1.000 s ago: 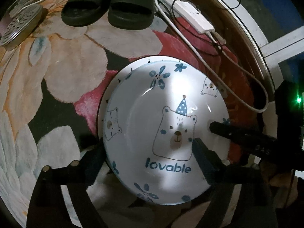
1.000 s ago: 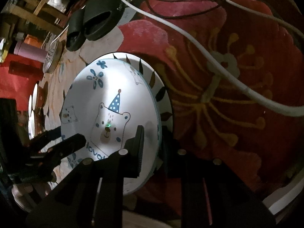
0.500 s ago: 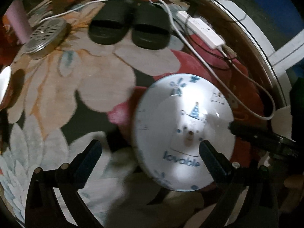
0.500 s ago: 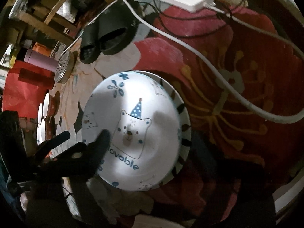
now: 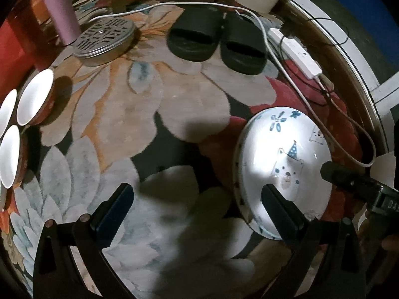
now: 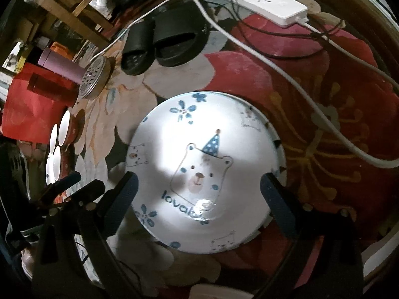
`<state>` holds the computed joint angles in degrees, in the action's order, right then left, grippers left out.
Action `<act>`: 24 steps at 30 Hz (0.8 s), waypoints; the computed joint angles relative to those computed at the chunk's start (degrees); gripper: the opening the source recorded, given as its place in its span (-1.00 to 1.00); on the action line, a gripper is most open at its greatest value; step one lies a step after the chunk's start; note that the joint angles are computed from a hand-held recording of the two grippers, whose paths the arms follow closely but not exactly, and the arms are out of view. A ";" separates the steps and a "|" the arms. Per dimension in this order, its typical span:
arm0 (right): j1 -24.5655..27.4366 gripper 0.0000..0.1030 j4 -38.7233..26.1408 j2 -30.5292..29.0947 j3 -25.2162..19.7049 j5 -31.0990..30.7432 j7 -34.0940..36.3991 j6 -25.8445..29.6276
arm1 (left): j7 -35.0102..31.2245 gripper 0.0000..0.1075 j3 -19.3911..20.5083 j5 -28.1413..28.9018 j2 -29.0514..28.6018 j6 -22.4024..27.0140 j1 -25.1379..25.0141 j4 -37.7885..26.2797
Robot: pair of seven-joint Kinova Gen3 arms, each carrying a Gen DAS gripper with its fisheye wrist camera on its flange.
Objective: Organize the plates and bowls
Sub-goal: 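Withdraw both grippers from the stacked plates back toward the bowls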
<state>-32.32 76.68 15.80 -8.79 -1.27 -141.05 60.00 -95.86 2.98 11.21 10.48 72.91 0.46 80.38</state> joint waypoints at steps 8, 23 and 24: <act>-1.37 0.93 -2.83 1.86 -0.10 0.53 0.01 1.34 | -0.81 0.91 -0.83 0.20 -0.57 -0.14 -1.53 0.90; -4.07 0.93 -8.37 5.56 -0.06 0.47 1.33 3.57 | -2.16 0.91 -2.55 0.07 -1.40 -0.60 -5.18 2.43; -4.21 0.93 -8.73 5.81 -0.03 0.46 1.44 3.76 | -2.21 0.91 -2.63 0.07 -1.41 -0.64 -5.38 2.52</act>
<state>-36.53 67.95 21.61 -8.82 -0.81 -139.61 63.76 -98.06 0.36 11.27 9.06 72.26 -4.92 82.90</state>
